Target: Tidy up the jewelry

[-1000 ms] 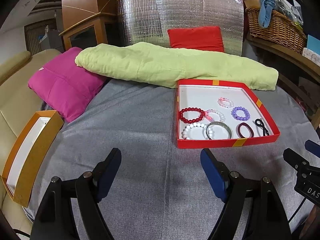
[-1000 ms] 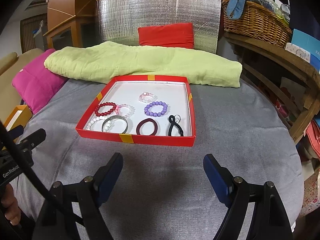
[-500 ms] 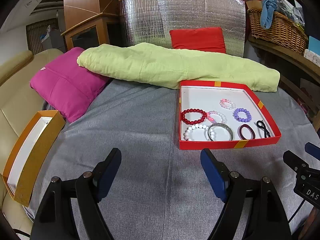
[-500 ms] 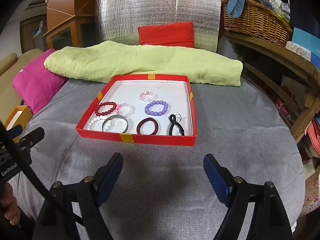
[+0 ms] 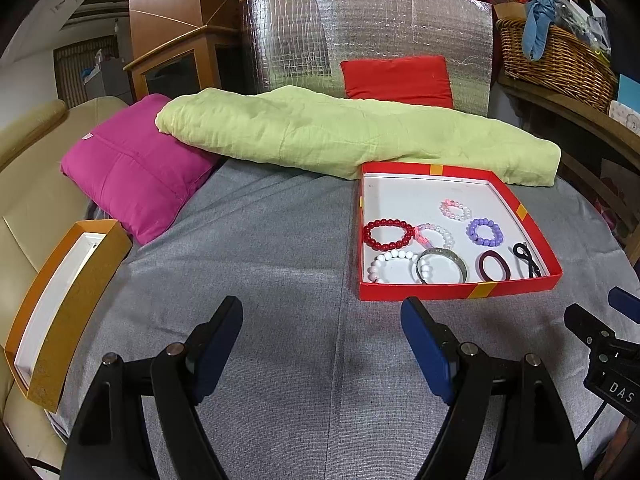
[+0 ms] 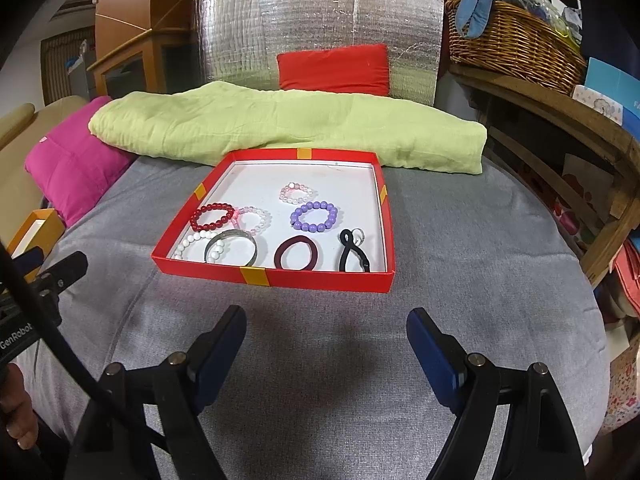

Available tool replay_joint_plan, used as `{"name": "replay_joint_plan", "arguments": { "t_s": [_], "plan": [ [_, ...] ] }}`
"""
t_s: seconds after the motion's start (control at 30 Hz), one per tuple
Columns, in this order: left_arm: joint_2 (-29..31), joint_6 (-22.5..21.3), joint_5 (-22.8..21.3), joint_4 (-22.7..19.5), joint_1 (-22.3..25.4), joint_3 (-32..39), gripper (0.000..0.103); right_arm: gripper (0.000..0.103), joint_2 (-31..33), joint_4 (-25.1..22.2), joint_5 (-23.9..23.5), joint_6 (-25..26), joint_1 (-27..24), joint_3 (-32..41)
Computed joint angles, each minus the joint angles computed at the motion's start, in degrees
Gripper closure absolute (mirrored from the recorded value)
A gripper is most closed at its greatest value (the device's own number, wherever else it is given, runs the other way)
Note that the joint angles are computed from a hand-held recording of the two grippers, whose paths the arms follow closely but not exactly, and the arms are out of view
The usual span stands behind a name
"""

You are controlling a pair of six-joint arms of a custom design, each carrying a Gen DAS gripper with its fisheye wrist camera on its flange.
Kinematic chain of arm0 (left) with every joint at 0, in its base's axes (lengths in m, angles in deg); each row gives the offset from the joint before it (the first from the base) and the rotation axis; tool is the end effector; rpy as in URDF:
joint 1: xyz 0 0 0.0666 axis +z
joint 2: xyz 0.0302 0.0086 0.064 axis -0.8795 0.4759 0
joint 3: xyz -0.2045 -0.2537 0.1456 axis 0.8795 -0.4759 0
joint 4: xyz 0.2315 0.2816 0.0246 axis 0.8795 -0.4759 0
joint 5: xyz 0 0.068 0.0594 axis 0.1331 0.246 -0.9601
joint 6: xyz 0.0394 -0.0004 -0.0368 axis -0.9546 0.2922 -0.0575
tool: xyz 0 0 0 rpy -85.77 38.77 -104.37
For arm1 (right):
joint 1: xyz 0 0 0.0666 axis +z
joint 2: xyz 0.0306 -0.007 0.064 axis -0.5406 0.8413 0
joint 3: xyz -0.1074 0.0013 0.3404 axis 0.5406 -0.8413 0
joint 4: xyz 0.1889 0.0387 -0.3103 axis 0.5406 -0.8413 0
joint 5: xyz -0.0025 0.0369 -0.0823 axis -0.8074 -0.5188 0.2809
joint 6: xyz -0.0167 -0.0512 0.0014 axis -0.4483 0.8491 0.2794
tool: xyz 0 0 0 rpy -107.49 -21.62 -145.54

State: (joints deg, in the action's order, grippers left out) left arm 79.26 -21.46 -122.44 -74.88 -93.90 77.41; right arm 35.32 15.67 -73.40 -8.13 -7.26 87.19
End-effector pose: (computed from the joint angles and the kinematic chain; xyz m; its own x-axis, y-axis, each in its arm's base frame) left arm 0.4462 -0.2535 0.3989 -0.5802 -0.2381 -0.7789 -0.4612 0.8843 0.0732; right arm 0.5292 0.2518 0.3413 -0.5844 -0.2285 -0.7787 -0.4081 0.9121 0.0386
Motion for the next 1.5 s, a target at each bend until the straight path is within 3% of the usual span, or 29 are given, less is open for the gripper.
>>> {"name": "replay_joint_plan", "arguments": {
  "t_s": [1.5],
  "plan": [
    [0.5,0.8,0.1,-1.1,0.5,0.8,0.021,0.018,2.6,0.0,-0.7,0.6,0.2,2.1]
  ]
}}
